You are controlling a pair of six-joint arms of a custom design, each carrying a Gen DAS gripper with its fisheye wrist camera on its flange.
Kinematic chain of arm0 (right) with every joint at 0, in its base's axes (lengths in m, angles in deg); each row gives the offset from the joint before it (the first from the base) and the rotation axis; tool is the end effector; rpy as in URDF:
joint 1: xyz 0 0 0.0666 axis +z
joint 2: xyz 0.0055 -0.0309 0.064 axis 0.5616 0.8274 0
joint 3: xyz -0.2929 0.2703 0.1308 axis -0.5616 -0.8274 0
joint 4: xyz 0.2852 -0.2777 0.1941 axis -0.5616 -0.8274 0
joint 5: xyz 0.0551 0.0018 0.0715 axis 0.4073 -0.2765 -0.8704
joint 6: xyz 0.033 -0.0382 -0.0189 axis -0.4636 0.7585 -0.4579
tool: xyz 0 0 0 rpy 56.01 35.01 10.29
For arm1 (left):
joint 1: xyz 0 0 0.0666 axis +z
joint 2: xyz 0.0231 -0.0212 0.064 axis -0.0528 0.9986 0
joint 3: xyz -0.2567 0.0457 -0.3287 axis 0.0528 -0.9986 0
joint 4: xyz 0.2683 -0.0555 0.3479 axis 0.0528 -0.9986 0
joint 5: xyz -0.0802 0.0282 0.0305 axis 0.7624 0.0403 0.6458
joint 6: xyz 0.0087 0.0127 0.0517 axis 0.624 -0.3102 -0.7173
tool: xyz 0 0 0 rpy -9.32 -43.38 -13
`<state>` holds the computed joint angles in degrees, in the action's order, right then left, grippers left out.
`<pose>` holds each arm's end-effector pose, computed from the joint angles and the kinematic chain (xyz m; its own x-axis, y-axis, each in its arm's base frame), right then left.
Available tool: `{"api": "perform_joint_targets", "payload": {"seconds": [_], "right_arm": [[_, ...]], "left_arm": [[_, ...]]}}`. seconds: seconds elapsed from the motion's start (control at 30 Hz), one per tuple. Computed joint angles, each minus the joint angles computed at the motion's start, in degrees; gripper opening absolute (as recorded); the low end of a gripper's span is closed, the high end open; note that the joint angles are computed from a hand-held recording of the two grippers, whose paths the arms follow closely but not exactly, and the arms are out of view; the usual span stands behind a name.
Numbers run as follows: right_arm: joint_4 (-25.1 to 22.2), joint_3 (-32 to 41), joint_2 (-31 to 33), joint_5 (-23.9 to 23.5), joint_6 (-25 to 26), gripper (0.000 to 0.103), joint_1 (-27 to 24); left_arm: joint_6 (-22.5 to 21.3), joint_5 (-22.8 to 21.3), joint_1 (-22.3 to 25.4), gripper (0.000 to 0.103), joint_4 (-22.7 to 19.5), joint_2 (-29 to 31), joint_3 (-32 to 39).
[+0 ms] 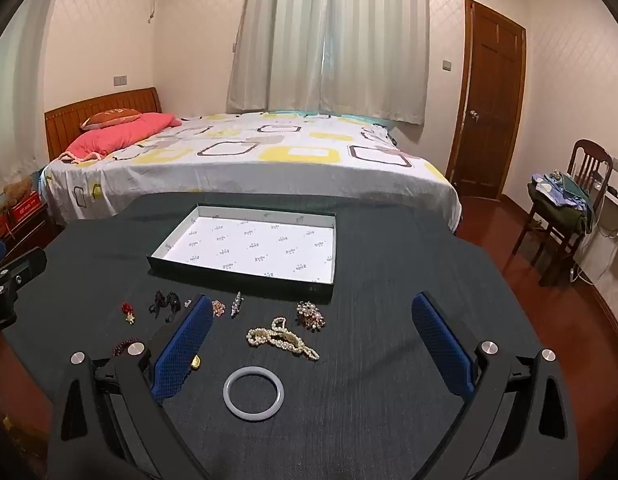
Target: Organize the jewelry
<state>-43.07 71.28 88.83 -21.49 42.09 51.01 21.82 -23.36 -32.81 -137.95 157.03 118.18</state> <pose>0.6420 0.1938 0.5374 -0.4734 -0.2164 -0.8538 -0.3229 0.9445 -0.0604 0.5506 -0.2874 0.5643 -0.4940 -0.1872 -0.8490 -0.3945 0.9185 0.0270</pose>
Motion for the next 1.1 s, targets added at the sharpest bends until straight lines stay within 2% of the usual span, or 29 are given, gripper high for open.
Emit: {"api": "perform_joint_targets", "payload": {"seconds": [0.17,0.4,0.53,1.1], "right_arm": [[0.4,-0.2,-0.1,0.1,-0.1,0.097,0.1],[-1.2,2.6,0.8,0.0,-0.5,0.097,0.6],[-0.5,2.0,0.3,-0.5,-0.5,0.097,0.1],[-0.6,2.9,0.7,-0.5,-0.6,0.097,0.0]], "left_arm": [[-0.4,-0.8,-0.1,0.1,1.2,-0.3,-0.6],[-0.5,-0.8,-0.1,0.1,0.1,0.3,1.2],[0.2,-0.9,-0.4,0.1,-1.4,1.2,3.2],[0.4,-0.2,-0.1,0.1,-0.7,0.3,2.5]]}}
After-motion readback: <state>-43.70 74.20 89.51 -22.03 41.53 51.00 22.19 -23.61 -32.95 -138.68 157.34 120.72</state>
